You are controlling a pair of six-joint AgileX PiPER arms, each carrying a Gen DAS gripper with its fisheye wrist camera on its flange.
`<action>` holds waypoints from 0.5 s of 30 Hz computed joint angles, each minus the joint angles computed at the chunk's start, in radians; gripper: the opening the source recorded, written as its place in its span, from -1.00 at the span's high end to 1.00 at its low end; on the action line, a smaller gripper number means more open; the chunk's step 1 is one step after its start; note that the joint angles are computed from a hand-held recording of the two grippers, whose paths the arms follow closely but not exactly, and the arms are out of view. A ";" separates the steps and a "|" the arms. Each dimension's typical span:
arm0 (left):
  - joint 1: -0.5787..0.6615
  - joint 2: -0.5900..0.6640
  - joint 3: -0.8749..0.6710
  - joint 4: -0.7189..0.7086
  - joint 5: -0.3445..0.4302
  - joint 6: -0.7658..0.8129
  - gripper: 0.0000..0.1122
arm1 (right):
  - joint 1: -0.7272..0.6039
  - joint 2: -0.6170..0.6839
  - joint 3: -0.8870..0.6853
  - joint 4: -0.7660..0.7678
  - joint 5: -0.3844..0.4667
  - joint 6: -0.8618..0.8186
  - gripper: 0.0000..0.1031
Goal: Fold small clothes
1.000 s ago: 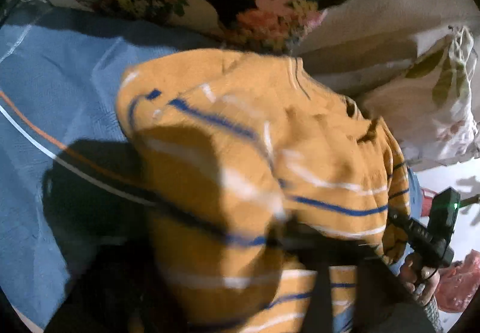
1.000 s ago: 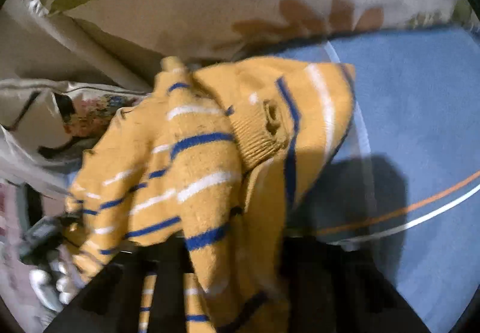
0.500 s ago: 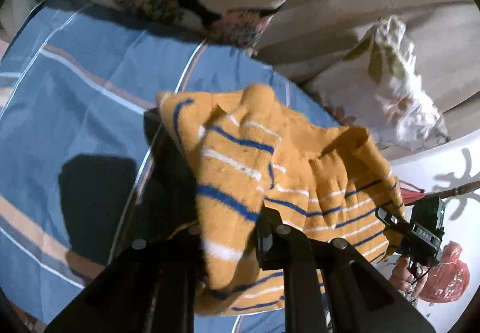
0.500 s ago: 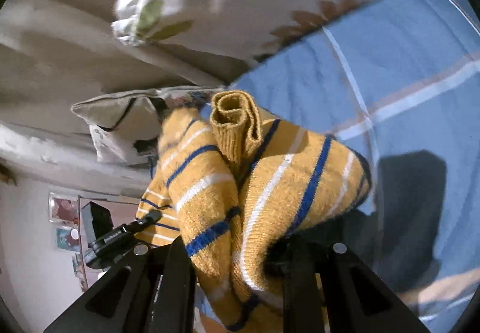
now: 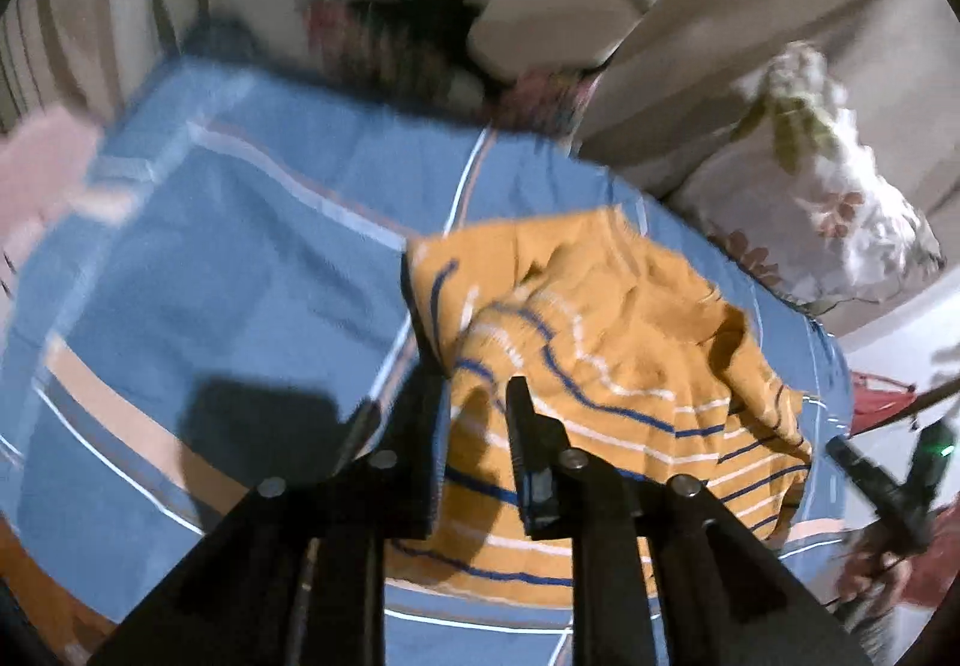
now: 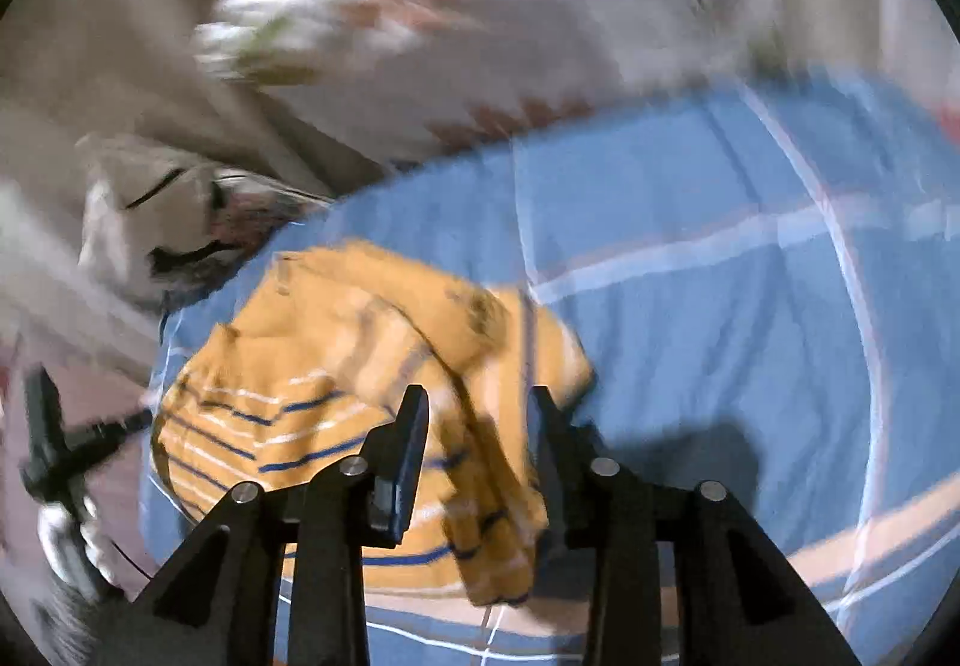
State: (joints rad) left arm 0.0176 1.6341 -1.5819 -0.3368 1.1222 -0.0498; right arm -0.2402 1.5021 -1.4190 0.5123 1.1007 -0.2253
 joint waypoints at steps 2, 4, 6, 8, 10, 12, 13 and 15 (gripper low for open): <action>-0.001 -0.034 0.001 -0.031 -0.024 0.028 0.29 | 0.035 0.000 -0.023 0.075 0.021 -0.067 0.26; -0.017 -0.056 0.027 -0.092 -0.070 0.065 -0.02 | 0.084 0.043 -0.041 0.146 0.054 -0.117 0.26; -0.062 -0.026 0.040 -0.113 -0.105 0.083 -0.10 | 0.169 0.138 -0.082 0.149 0.086 -0.127 0.26; -0.100 0.018 0.045 -0.104 -0.121 0.074 -0.10 | 0.255 0.230 -0.129 0.038 0.050 -0.085 0.27; -0.136 0.088 0.039 -0.070 -0.142 0.043 -0.10 | 0.289 0.301 -0.187 -0.062 -0.010 -0.003 0.31; -0.158 0.127 0.035 -0.015 -0.155 0.004 -0.09 | 0.263 0.363 -0.261 -0.125 -0.071 0.100 0.37; -0.161 0.147 0.036 0.001 -0.161 -0.010 -0.09 | 0.226 0.385 -0.303 -0.135 -0.091 0.167 0.37; -0.152 0.157 0.051 -0.010 -0.173 -0.007 -0.09 | 0.156 0.374 -0.328 -0.088 -0.123 0.229 0.31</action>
